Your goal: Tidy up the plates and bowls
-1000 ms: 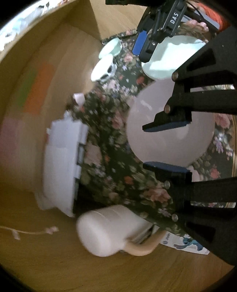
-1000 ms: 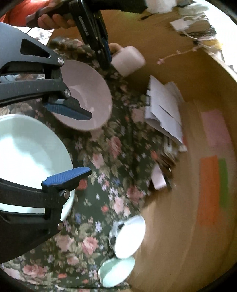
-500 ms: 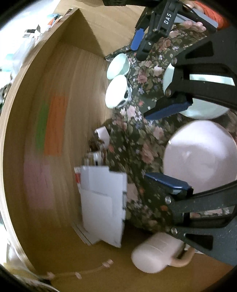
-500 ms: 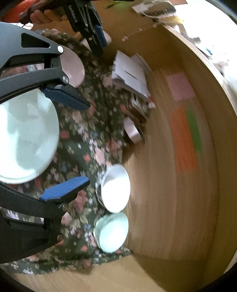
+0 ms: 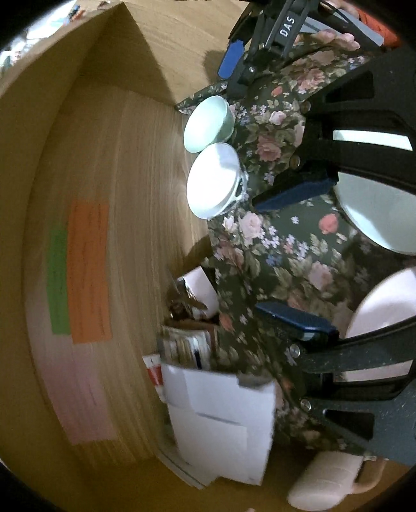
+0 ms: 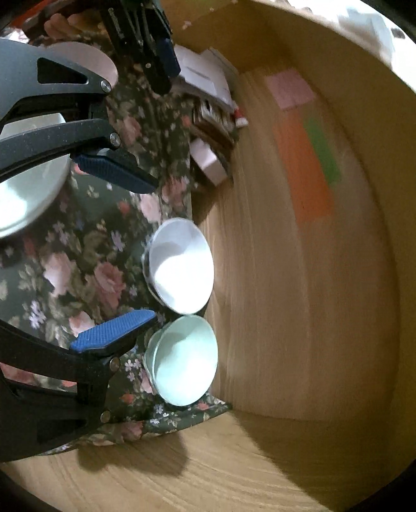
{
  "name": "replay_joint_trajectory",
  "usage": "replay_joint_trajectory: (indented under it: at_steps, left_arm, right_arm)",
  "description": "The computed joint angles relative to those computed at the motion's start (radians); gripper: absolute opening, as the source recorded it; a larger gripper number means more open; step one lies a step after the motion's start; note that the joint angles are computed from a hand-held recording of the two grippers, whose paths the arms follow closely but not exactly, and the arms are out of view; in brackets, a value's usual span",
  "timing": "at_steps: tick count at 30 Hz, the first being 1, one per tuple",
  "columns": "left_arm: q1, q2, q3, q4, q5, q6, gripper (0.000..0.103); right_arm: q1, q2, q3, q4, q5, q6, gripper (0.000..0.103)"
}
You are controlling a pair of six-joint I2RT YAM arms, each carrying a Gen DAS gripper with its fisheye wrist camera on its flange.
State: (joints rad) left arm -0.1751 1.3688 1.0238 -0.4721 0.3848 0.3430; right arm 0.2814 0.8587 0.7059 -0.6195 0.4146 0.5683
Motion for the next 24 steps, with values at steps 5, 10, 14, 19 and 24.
replay_joint_trajectory:
  at_steps: [5,10,14,19,24]
  left_arm:
    - [-0.095,0.103,0.055,0.045,-0.079,-0.028,0.061]
    - [-0.129,0.238,0.156,0.027,-0.083,-0.076,0.068]
    - [-0.154,0.322,0.208,0.036,-0.116,-0.094,0.068]
    - [-0.164,0.410,0.278,0.030,-0.142,-0.105,0.068]
    - [-0.168,0.458,0.316,0.029,-0.147,-0.100,0.068]
  right_arm:
    - [-0.173,0.100,-0.036,0.116,-0.150,-0.068,0.072]
    - [-0.273,0.249,-0.038,0.216,-0.235,-0.107,0.063]
    - [-0.327,0.371,-0.008,0.260,-0.304,-0.121,0.054]
    - [-0.352,0.466,0.017,0.295,-0.340,-0.112,0.050]
    - [-0.353,0.527,0.029,0.320,-0.335,-0.104,0.048]
